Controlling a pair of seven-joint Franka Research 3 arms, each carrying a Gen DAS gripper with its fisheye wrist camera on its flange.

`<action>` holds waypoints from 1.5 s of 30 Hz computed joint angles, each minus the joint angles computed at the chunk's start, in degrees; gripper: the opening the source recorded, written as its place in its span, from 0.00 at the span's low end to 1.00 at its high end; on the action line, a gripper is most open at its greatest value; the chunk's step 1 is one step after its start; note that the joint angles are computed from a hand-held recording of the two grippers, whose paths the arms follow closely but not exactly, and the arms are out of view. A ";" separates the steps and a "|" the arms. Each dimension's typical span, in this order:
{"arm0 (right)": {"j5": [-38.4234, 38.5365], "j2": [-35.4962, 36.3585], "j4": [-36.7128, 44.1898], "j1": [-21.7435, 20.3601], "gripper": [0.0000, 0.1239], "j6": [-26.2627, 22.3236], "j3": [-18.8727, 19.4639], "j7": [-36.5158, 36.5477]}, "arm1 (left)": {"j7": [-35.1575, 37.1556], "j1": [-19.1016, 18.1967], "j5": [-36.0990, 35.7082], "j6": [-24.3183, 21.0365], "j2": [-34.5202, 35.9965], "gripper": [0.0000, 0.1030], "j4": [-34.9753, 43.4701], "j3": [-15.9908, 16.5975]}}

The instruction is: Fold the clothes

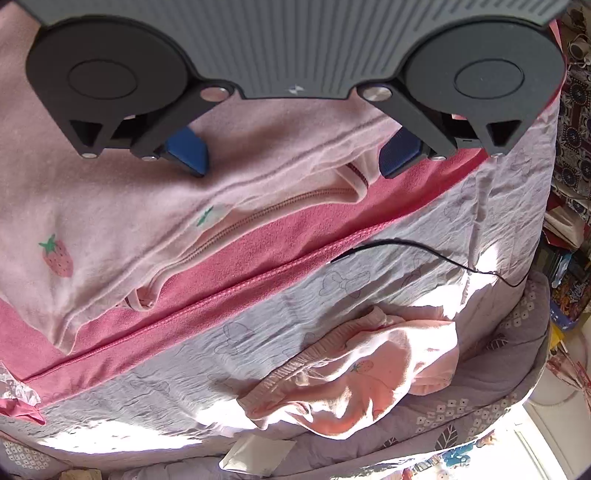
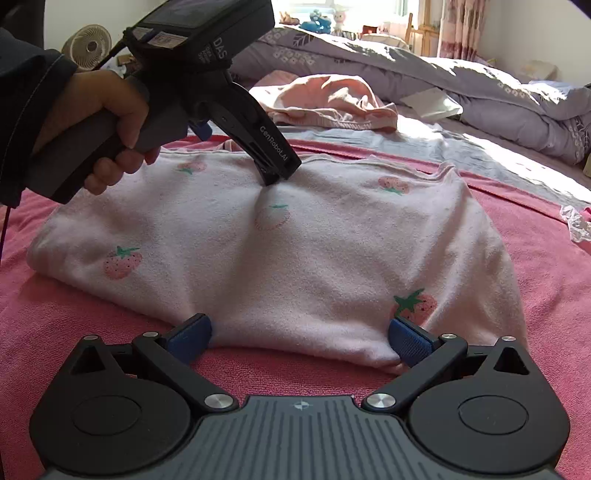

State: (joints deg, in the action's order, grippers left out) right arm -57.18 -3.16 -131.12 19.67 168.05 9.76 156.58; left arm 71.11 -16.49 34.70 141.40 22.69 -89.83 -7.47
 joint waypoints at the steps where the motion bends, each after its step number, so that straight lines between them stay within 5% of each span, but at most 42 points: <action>1: -0.29 -0.02 0.00 -0.01 0.83 -0.02 0.03 0.31 | 0.17 -0.15 -0.15 -0.67 1.36 0.99 1.71 0.03; 9: -0.72 -0.07 -0.01 0.14 0.83 -0.27 0.07 0.94 | -2.02 0.45 -7.91 -4.98 10.52 1.00 14.33 0.32; 13: 2.47 0.05 0.13 0.48 0.83 -0.69 -0.06 -2.06 | -1.02 -0.13 -7.03 -3.95 10.53 1.00 14.23 0.99; 18: 24.75 -0.71 2.62 3.10 0.83 -8.71 -0.35 -25.81 | -4.38 -1.22 -2.01 -0.71 5.09 0.91 8.71 2.97; 23: 41.93 -8.37 -0.55 2.25 0.80 -14.87 -1.86 -30.77 | -3.57 2.44 -2.48 7.49 -7.09 0.91 -6.43 0.29; 27: 55.43 -13.40 -5.25 -1.15 0.74 -18.58 -3.50 -25.13 | 0.53 3.73 -3.36 10.05 -15.97 0.91 -18.23 -2.25; 32: 68.56 -14.54 -10.71 -4.62 0.64 -10.28 -4.82 -20.94 | 5.60 3.07 -6.09 9.58 -20.66 0.92 -25.80 -5.01; 36: 68.79 -10.50 -8.35 -5.24 0.57 -6.97 -3.83 -24.93 | 2.86 1.61 -0.44 7.55 -19.79 0.92 -26.70 -5.62; 39: 71.35 -8.56 -6.77 -3.70 0.56 -6.06 -4.20 -29.30 | 2.91 1.75 -2.89 6.41 -19.66 0.94 -26.19 -5.51; 43: 94.42 -10.40 -8.55 3.86 0.41 -4.64 -9.43 -41.66 | 3.70 2.41 -8.55 5.48 -19.92 0.95 -26.20 -5.29; 45: 96.90 -11.44 -10.56 3.10 0.36 -2.69 -7.91 -40.65 | 3.08 2.46 -9.21 5.28 -20.20 0.96 -26.46 -5.28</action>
State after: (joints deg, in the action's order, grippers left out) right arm 39.73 -14.60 -141.68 22.77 165.36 1.86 115.92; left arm 74.19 -14.03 25.49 146.67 2.49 -116.28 -12.75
